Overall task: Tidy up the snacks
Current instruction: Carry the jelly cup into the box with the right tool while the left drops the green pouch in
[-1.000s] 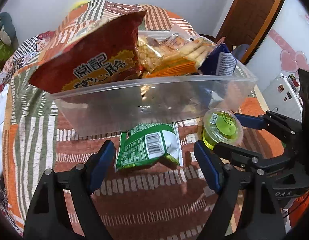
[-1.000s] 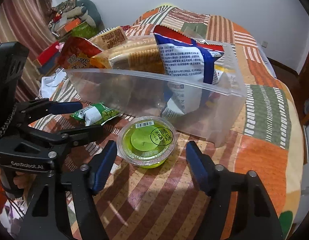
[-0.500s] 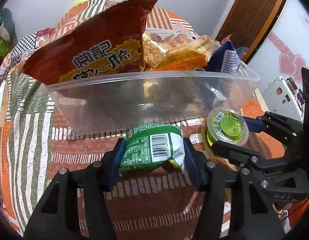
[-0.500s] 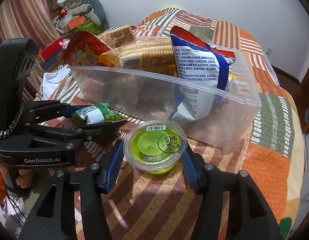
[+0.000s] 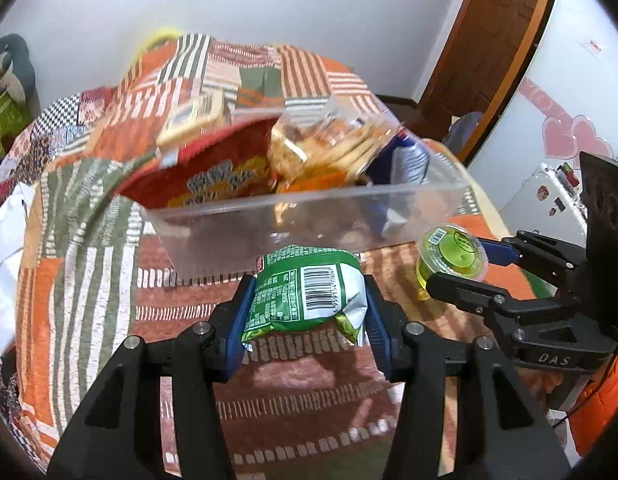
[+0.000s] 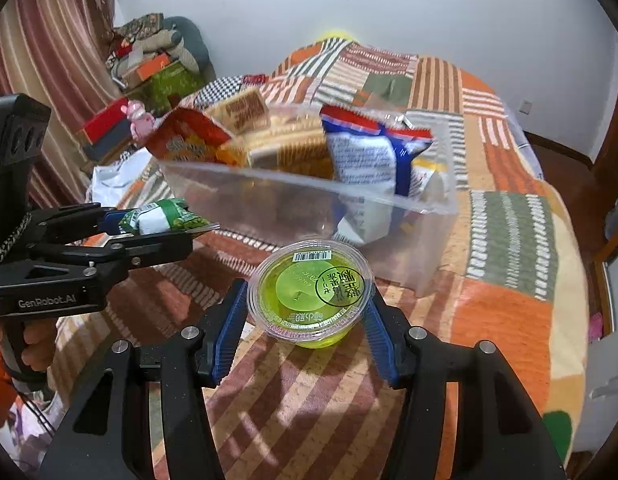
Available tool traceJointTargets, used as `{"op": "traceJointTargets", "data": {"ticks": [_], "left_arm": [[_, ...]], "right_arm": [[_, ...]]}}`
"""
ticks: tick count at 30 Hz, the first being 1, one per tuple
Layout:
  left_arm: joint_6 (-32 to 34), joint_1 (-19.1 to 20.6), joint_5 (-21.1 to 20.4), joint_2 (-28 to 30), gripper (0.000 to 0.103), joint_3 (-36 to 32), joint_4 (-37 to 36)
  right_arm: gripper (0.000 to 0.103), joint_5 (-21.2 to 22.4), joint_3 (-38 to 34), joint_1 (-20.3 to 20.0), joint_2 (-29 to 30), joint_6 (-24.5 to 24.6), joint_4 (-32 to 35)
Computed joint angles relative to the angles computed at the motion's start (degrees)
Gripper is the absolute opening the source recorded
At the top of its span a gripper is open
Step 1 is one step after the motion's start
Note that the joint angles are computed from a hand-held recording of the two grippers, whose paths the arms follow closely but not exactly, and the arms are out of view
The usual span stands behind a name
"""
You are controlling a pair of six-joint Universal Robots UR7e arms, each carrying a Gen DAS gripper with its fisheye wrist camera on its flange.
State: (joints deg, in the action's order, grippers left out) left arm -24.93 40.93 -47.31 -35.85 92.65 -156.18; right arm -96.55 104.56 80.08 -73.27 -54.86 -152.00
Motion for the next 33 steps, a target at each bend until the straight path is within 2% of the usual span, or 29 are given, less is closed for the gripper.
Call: {"op": "traceJointTargets", "data": {"ticks": [6,14,20,25,33], "left_arm": [[1.34,-2.37,2.35,-0.22,0.051,-0.47,-1.45],[5.28,-3.22,3.86,1.32,0.051,-4.29,-4.76],[8.95,-2.8,4.88,3.52,0.051,-8.71,-7.08],[11.12,-2.0,5.42,5.53,0.052,-12.83,-6.84],[12.29,0.19,5.67,8.23,0.052,-18.54,-4.09]], "right_arm": [[0.052,2.13,0.64,0.13,-1.86,-0.21,-1.76],[0.052,4.5,-1.2,0.84,-1.75,1.07,-4.09],[0.052,6.03,-3.39,1.47,-0.42,2.29,-5.68],[0.052,7.6,-6.66,2.15,1.9,5.62,-4.7],[0.052,6.65,-10.41,3.56,5.94,7.35,-5.6]]}}
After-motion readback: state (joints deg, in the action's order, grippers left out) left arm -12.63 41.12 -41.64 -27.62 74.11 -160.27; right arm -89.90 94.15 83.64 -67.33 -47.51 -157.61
